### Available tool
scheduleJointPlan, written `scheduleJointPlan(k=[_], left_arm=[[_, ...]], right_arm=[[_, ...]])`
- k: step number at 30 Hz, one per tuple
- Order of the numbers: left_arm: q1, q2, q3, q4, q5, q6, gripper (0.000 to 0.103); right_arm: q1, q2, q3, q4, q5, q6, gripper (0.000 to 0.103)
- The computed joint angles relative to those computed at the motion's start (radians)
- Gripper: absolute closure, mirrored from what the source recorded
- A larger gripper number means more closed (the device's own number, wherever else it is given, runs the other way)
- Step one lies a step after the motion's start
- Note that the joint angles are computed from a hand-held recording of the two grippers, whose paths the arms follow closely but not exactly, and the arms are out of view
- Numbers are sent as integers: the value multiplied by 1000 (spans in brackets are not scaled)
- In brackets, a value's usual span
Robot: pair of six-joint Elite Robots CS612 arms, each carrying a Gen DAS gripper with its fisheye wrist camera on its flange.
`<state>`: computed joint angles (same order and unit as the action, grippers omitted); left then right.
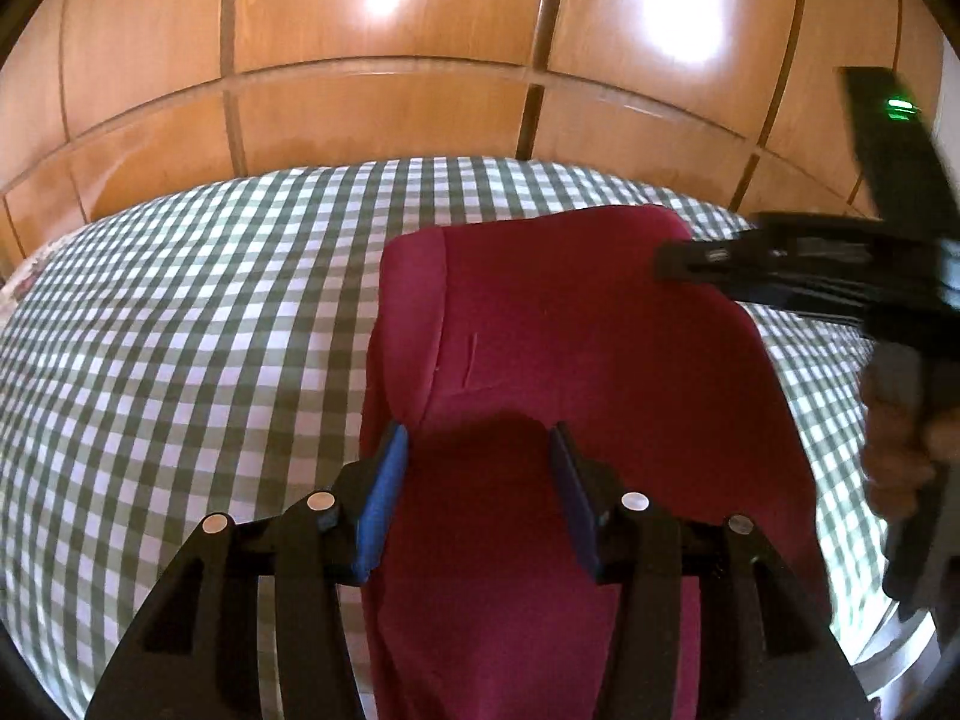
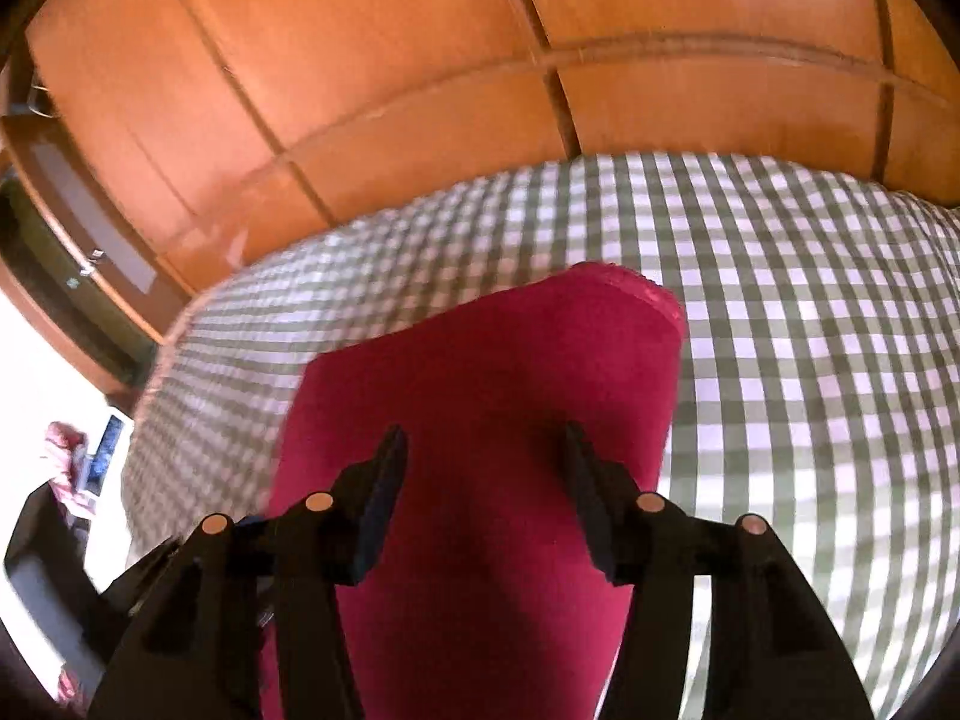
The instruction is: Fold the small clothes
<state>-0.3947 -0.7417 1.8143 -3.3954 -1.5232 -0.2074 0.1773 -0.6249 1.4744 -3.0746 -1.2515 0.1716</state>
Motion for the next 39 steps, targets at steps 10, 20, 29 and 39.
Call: scheduleJointPlan(k=[10,20,29,39], left_arm=[[-1,-1,7,2,6,-17,51],[-2,-25,63,-53,56,-53,43],[-1,-35,95,-76,60,-87,43],[0,-38,110,-84,58,-101,43]], right_arm=[[-1,31,-12,-23,-31,-17,42],[2,-67,173,-228,-47,-1,25],[16,-116,291,-306,-61,-43,46],[32,-139,383,-318,-62,-62,47]])
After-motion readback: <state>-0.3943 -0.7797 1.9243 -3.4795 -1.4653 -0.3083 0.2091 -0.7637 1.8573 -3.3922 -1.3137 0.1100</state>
